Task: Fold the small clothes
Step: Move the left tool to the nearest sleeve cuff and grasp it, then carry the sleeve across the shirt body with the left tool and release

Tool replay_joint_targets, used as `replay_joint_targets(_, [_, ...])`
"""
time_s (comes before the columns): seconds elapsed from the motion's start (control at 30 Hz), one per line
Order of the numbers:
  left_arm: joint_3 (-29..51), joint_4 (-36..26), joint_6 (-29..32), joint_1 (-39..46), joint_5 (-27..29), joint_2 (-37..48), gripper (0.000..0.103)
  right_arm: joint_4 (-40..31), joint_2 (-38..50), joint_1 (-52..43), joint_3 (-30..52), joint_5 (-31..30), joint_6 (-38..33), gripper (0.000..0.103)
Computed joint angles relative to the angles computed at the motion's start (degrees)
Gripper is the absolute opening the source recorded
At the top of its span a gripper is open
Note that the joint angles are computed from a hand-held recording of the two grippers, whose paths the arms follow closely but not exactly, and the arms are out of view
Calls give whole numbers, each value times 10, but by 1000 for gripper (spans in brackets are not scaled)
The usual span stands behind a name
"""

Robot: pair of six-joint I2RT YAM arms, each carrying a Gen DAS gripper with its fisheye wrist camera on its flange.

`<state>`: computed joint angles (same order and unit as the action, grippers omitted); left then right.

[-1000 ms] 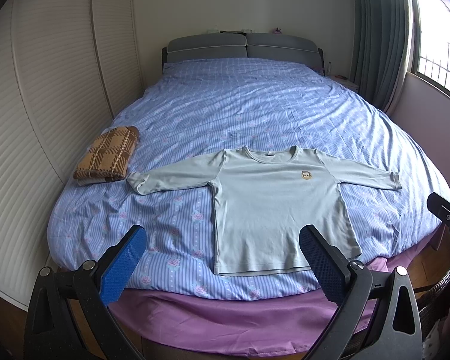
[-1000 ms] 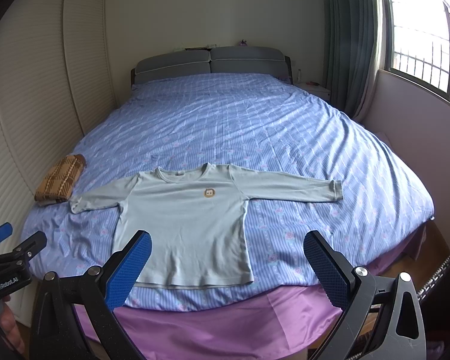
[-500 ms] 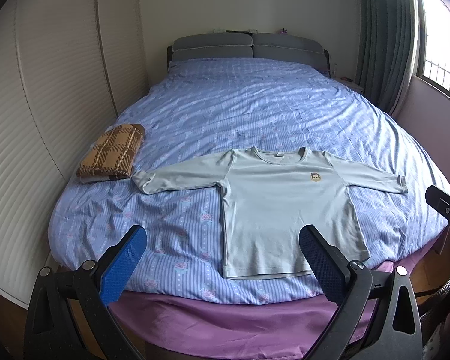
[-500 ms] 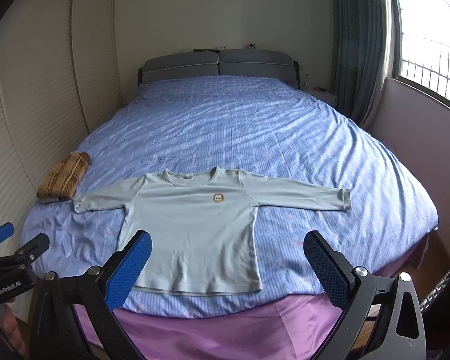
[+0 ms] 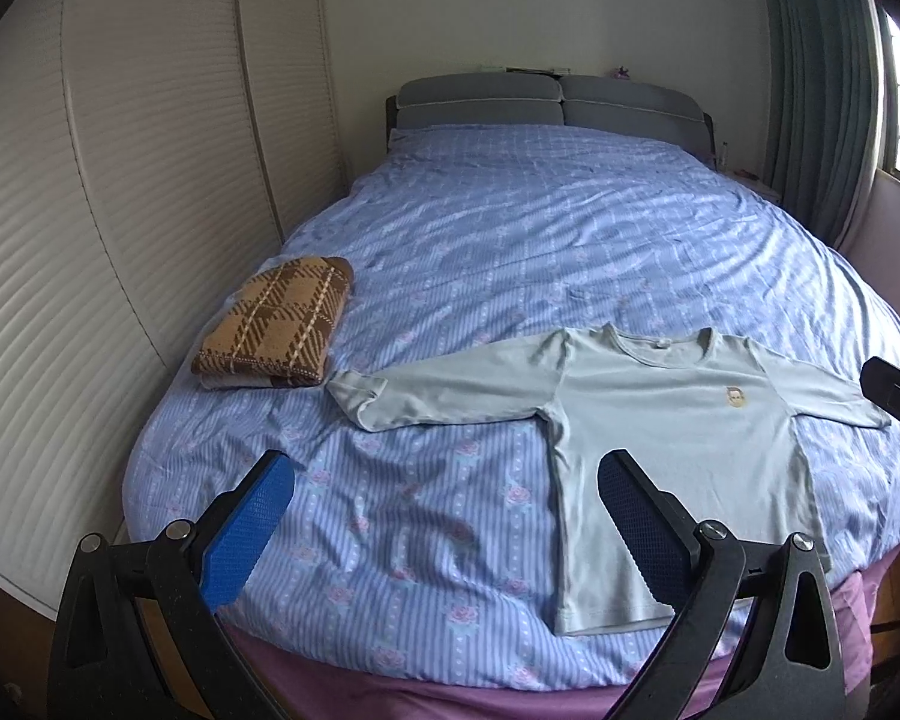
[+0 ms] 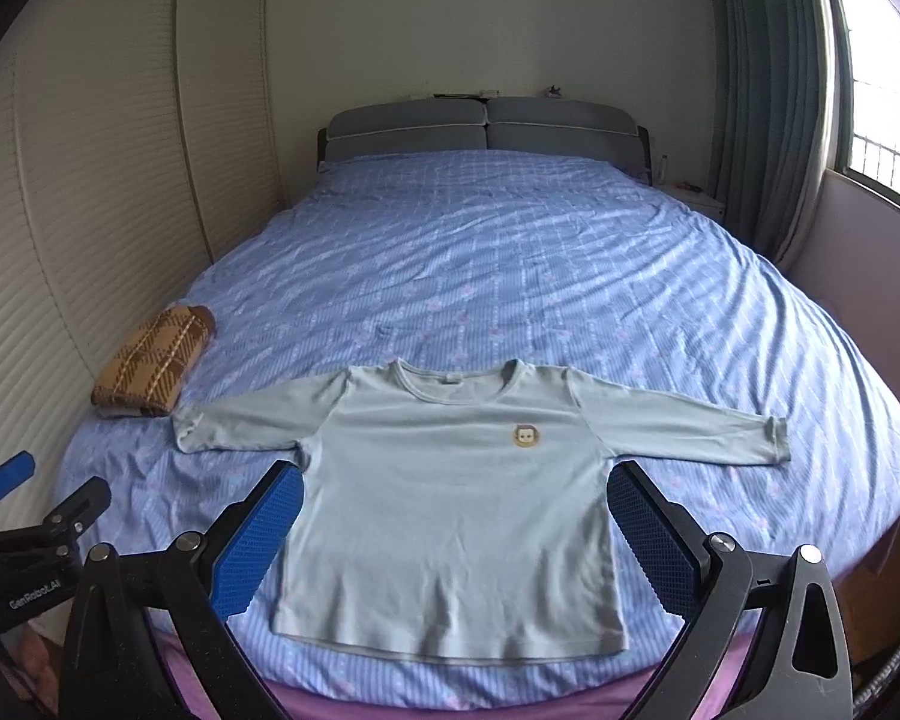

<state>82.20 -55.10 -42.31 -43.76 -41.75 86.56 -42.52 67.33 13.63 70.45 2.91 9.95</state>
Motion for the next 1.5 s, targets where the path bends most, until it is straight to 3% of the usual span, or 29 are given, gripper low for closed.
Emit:
replay_joint_targets(0.23, [-79, 150, 120, 149, 72, 16, 81, 76, 134, 95, 46, 36, 29, 102])
replay_joint_targets(0.5, [-64, 286, 230, 275, 159, 144, 46, 115, 295, 143, 124, 58, 51, 102])
replay_joint_targets(0.63, [-36, 322, 263, 305, 188, 212, 46, 120, 364, 142, 160, 51, 65, 102])
replay_joint_targets(0.87, [14, 342, 306, 339, 228, 304, 30, 129, 454, 132, 214, 44, 79, 102])
replay_joint_targets(1.07, [25, 360, 331, 344, 243, 342, 29, 128, 494, 128, 238, 34, 87, 102])
replay_joint_targets(1.17, [31, 359, 333, 348, 246, 355, 21, 132, 502, 129, 238, 34, 87, 102])
replay_joint_targets(1.3, [25, 363, 324, 356, 255, 344, 13, 131, 502, 130, 235, 32, 89, 102])
replay_joint_targets(1.5, [-14, 374, 312, 352, 261, 279, 11, 136, 472, 127, 214, 37, 82, 102])
